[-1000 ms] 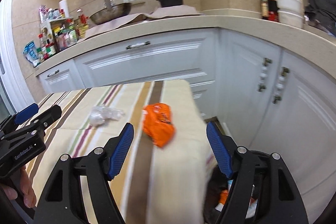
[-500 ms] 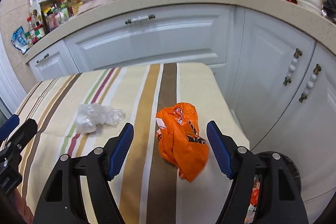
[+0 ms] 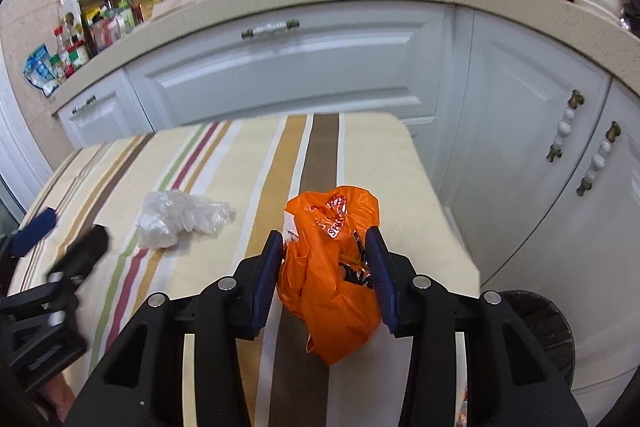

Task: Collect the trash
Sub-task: 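Grasp the orange bag with the right gripper while the left gripper grasps the clear bag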

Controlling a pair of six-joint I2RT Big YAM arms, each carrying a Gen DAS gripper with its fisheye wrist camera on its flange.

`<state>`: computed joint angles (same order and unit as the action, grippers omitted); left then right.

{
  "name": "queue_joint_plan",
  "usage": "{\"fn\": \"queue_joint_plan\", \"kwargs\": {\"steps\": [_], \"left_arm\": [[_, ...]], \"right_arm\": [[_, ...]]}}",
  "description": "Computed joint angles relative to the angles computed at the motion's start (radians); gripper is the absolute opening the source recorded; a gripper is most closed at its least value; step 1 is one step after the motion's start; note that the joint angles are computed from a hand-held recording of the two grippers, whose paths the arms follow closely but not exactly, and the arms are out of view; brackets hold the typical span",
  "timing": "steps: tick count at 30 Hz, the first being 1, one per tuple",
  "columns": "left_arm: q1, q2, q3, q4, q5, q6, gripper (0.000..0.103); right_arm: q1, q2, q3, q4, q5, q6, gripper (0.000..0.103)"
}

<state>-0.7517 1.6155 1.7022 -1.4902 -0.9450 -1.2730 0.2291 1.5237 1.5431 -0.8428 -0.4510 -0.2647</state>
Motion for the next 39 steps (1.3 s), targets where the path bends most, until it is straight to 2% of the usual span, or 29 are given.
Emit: {"fn": "queue_joint_plan", "kwargs": {"steps": [5, 11, 14, 16, 18, 23, 29, 39], "left_arm": [[0.028, 0.014, 0.005, 0.033, 0.060, 0.018, 0.090], [0.051, 0.041, 0.034, 0.059, 0.086, 0.061, 0.090], [0.072, 0.044, 0.032, 0.092, 0.140, 0.079, 0.090], [0.082, 0.046, 0.031, 0.106, 0.170, 0.079, 0.084], [0.092, 0.047, 0.029, 0.120, 0.199, 0.089, 0.068], [0.101, 0.043, 0.017, 0.150, 0.238, 0.110, 0.046], [0.094, 0.035, 0.007, 0.170, 0.217, 0.116, 0.039], [0.026, 0.003, 0.018, 0.099, 0.092, 0.054, 0.038]], "right_arm": [[-0.024, -0.024, -0.021, 0.021, -0.043, 0.008, 0.043], [-0.039, -0.038, -0.031, 0.040, -0.061, 0.012, 0.043], [-0.047, -0.038, -0.029, 0.042, -0.071, 0.017, 0.043], [-0.053, -0.041, -0.030, 0.044, -0.078, 0.019, 0.043], [-0.056, -0.043, -0.032, 0.046, -0.083, 0.020, 0.043], [-0.058, -0.046, -0.037, 0.046, -0.090, 0.019, 0.043], [-0.060, -0.053, -0.048, 0.048, -0.091, 0.018, 0.043], [-0.075, -0.107, -0.098, 0.085, -0.097, 0.020, 0.043]]}}
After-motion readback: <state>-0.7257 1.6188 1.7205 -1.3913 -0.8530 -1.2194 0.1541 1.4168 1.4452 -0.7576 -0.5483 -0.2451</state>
